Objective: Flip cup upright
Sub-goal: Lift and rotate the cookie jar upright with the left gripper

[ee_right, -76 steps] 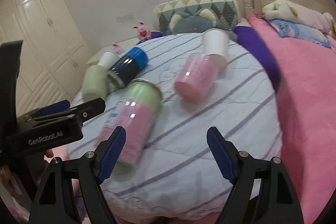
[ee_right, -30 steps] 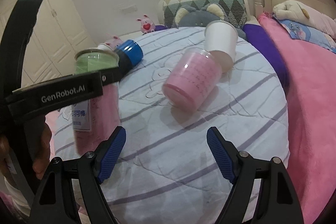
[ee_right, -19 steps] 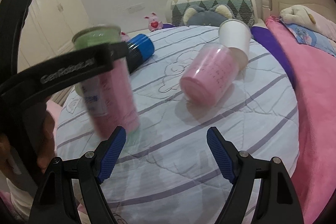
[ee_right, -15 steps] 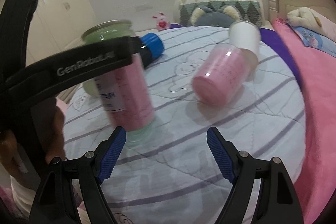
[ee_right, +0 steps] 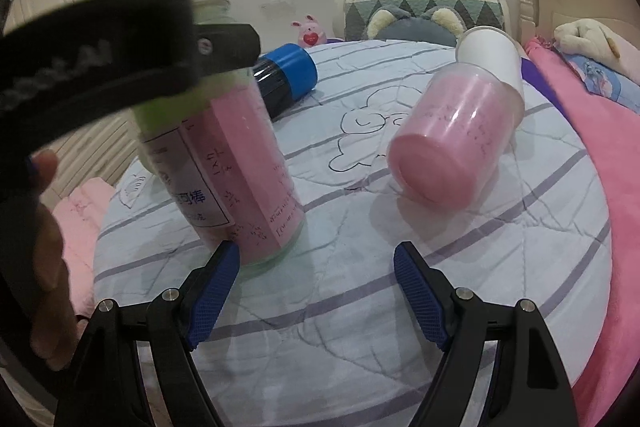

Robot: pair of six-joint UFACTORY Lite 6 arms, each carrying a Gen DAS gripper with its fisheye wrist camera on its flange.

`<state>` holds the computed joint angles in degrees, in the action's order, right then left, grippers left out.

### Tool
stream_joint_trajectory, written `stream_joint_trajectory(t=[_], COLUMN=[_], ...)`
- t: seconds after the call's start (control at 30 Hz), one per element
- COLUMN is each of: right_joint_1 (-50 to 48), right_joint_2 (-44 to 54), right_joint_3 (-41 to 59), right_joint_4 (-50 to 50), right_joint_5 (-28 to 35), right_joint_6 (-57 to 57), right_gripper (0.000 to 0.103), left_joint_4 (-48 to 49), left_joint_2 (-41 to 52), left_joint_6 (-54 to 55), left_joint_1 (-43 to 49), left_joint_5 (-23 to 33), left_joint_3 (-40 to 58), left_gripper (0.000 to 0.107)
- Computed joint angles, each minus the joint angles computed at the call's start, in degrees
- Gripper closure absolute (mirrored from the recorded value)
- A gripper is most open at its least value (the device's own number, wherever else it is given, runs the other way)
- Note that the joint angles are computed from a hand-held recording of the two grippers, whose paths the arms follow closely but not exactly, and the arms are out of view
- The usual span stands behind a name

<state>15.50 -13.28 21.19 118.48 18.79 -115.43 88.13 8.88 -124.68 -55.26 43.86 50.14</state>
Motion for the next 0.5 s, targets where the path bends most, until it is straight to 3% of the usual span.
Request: stream_joint_trajectory(t=[0.13, 0.2, 0.27, 0.5], right_joint_1=[0.14, 0.43, -0.01, 1.34], right_joint_2=[-0.37, -0.81, -0.38, -4.39], right_joint_3=[-0.39, -0.28, 0.08, -1.40], right_joint_4=[-0.02, -0.87, -1.64, -4.92], right_joint_5=[-0.17, -0.70, -0.04, -2.34], right_joint_6=[0.22, 1.30, 2.20, 6.82], right_gripper=[0.022, 0.022, 0.022, 0.022], left_joint_4=[0.17, -0.88, -1.36, -2.14], left_joint_2=[0.05, 0.19, -0.28, -4.37], left_joint_6=[-0.15, 0.69, 0.78, 1.01], left_joint_1=[0.42, 0.87, 1.16, 0.70], left_joint_5=[-1.49, -1.69, -1.88, -2.40], left_joint_3=[0.15, 0.47, 0.18, -3.19], left_gripper=[0.031, 0.016, 0.009, 0.007])
